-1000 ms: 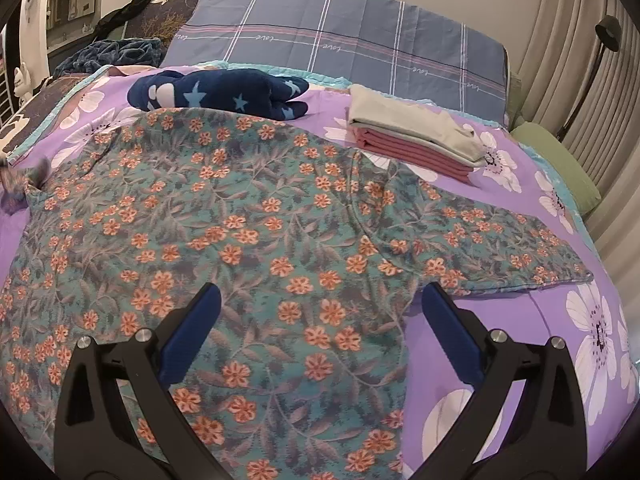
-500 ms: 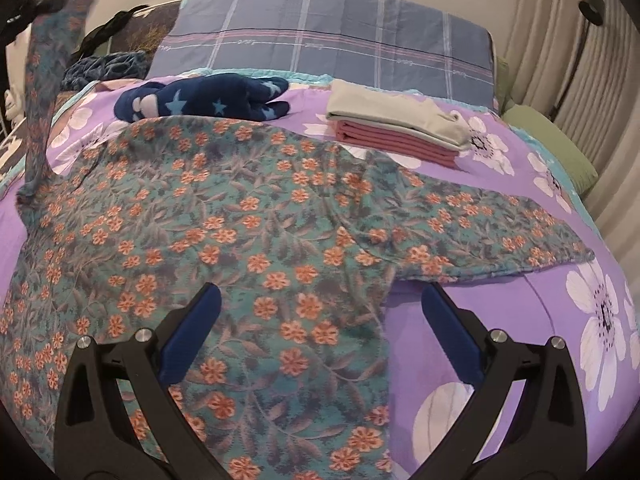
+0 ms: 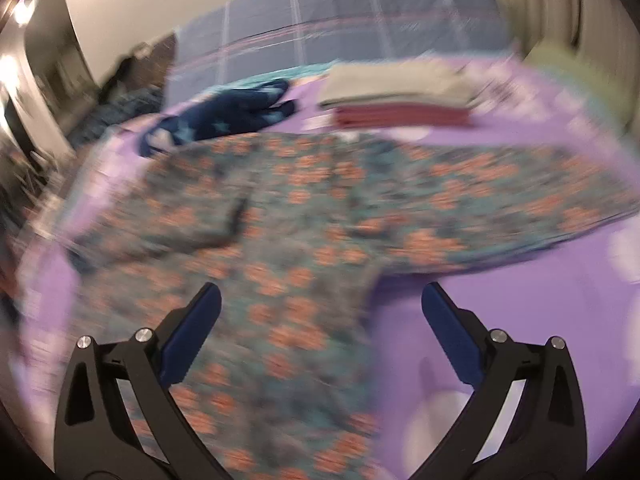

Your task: Fold small clothes

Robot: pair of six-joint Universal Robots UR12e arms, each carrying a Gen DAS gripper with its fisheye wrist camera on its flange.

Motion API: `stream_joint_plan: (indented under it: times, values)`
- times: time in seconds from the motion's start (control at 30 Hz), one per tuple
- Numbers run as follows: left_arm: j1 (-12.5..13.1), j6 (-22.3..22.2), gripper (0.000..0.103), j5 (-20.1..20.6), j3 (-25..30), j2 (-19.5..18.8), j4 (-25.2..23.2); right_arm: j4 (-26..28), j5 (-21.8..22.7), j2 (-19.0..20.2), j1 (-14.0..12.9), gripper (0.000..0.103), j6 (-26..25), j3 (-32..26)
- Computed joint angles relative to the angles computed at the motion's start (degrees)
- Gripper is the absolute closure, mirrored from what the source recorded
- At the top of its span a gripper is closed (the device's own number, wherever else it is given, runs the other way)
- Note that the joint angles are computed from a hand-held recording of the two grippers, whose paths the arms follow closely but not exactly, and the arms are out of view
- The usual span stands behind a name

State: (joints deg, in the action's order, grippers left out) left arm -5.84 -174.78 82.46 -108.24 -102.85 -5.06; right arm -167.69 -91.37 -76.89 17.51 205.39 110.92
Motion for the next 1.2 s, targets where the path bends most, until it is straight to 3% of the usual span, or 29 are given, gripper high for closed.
stream_joint_plan:
  times: [0.1, 0.17, 0.33, 0.5, 0.63, 0.7, 0.73, 0.77, 0.9, 0.97, 1.0, 1.07, 1.1, 1.17, 1.2]
  values:
    - [1.94, -0.53, 0.011, 5.12, -2.89, 0.77, -3.15, -2.44, 10.49, 2.05, -2.33, 0.002, 4.56, -1.10]
    - [2.64, -0.21, 0.011, 7.88, -4.57, 0.90, -5.42, 0.35, 15.85, 4.21, -3.27, 0.009, 4.88, -3.87]
    - [3.28, -0.12, 0.011, 11.50, -5.94, -0.29, -7.10, 7.50, 14.78, 8.69, -1.69, 0.016, 0.19, -11.32]
    - [3.89, -2.18, 0.011, 10.03, -4.68, -1.96, -5.92, 12.03, 17.97, 12.10, -1.30, 0.028, -1.79, -16.53]
    - [2.09, -1.65, 0.011, 16.62, -3.11, -3.82, -4.91, 14.20, 17.76, 14.42, -0.83, 0.030, -2.91, -19.62]
    - [1.93, -2.98, 0.011, 18.48, -2.69, -4.38, -4.91, 15.48, 18.42, 15.02, -0.82, 0.058, -4.04, -20.49]
    - [2.01, -3.98, 0.011, 19.09, -2.68, -4.50, -4.65, 17.51, 18.39, 15.33, -0.66, 0.091, -5.05, -21.48]
    - [2.07, -4.79, 0.011, 19.96, -2.74, -4.59, -4.32, 18.08, 17.81, 15.27, -0.48, 0.094, -5.26, -21.76]
    - [2.27, -5.13, 0.010, 23.12, -3.74, -4.74, -1.52, 6.07, 20.53, 11.72, -1.18, 0.096, -2.97, -17.91]
    - [2.32, -4.14, 0.010, 22.86, -4.16, -4.86, -0.49, 3.29, 18.90, 10.26, -1.51, 0.093, -0.81, -16.97]
    - [2.14, -3.63, 0.010, 23.30, -4.11, -5.02, -0.58, 5.26, 17.02, 10.32, -1.69, 0.091, 0.24, -17.85]
    - [1.52, -3.04, 0.010, 25.62, -3.36, -5.67, -1.77, 11.77, 14.59, 11.77, -1.96, 0.075, -0.41, -20.70]
    - [1.29, -2.65, 0.010, 26.42, -3.15, -5.91, -1.67, 15.14, 13.93, 12.83, -2.25, 0.074, -0.39, -22.14]
    - [1.05, -1.89, 0.010, 27.25, -3.34, -6.00, -0.29, 19.76, 15.12, 14.18, -3.16, 0.073, 1.63, -23.19]
    - [1.03, -1.56, 0.010, 27.29, -3.53, -5.96, 0.32, 19.32, 17.95, 14.21, -3.85, 0.073, 3.06, -22.23]
